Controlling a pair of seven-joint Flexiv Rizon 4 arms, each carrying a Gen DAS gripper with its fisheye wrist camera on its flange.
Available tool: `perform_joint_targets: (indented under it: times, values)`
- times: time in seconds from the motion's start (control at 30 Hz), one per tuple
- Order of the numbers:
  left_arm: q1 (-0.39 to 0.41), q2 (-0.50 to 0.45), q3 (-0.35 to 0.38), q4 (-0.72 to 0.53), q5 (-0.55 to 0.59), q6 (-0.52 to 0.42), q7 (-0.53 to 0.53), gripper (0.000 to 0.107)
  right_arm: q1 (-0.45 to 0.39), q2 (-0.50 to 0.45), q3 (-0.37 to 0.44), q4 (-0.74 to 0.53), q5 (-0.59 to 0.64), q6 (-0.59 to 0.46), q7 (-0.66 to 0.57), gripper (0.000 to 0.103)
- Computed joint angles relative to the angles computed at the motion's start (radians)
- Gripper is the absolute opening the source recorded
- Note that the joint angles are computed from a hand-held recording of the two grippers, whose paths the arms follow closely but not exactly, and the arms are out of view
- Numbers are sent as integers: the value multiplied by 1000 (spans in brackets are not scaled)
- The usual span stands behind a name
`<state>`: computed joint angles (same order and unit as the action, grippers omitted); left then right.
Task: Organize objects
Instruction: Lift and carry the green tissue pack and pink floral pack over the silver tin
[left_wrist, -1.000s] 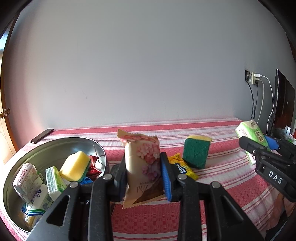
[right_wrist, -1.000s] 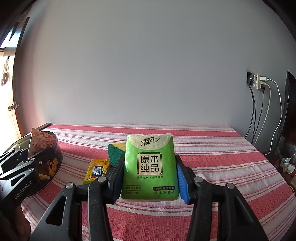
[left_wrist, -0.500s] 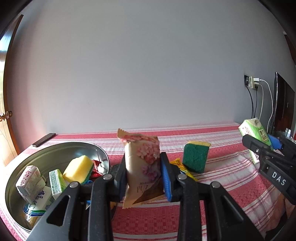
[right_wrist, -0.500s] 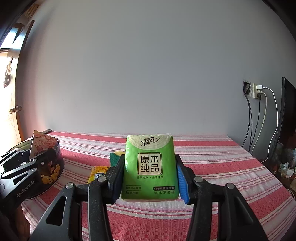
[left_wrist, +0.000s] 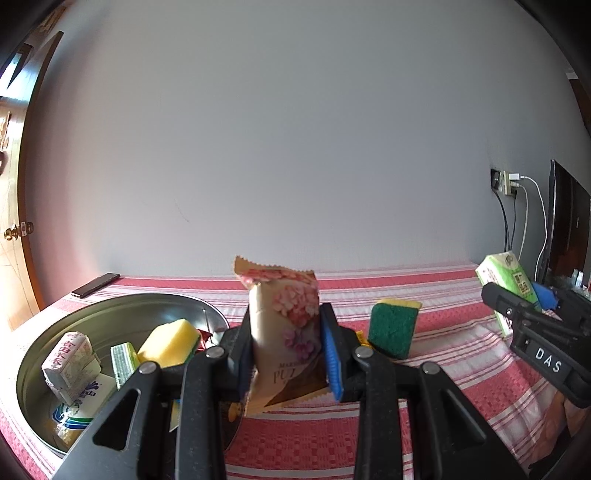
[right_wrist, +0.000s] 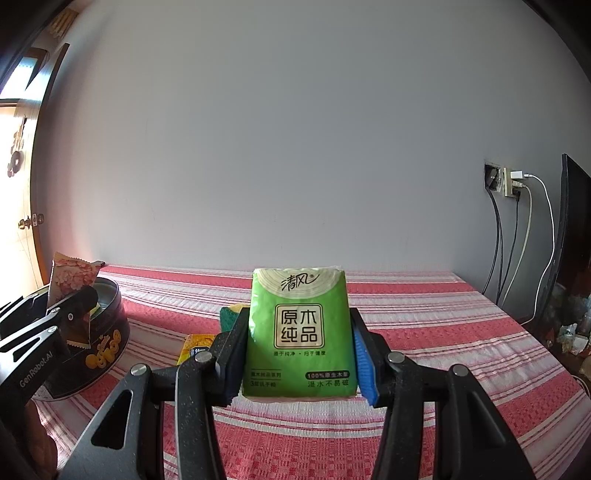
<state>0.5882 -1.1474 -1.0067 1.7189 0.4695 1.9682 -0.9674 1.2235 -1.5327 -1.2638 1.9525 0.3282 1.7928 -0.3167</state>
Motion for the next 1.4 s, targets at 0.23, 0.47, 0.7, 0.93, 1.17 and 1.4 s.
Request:
perform_joint_targets:
  times: [0.23, 0.47, 0.7, 0.93, 1.17, 1.4]
  values:
    - [5, -1, 8, 3, 49, 40, -19, 31, 0, -3, -1, -6, 2, 14, -9, 52]
    - [48, -18, -36, 11, 70, 11, -9, 31, -11, 18, 11, -35, 4, 28, -42, 52]
    - [79, -3, -52, 13, 25, -2, -10, 31, -20, 58, 14, -90, -12, 45, -106, 52]
    - [104, 17, -55, 6, -9, -9, -20, 31, -47, 114, 32, -152, -15, 64, -186, 52]
    - [127, 38, -42, -25, -53, -38, -33, 31, -104, 208, 101, -246, -28, 97, -302, 52]
    - [94, 71, 34, -79, -139, -72, -32, 31, -145, 264, 165, -351, -47, 74, -403, 52]
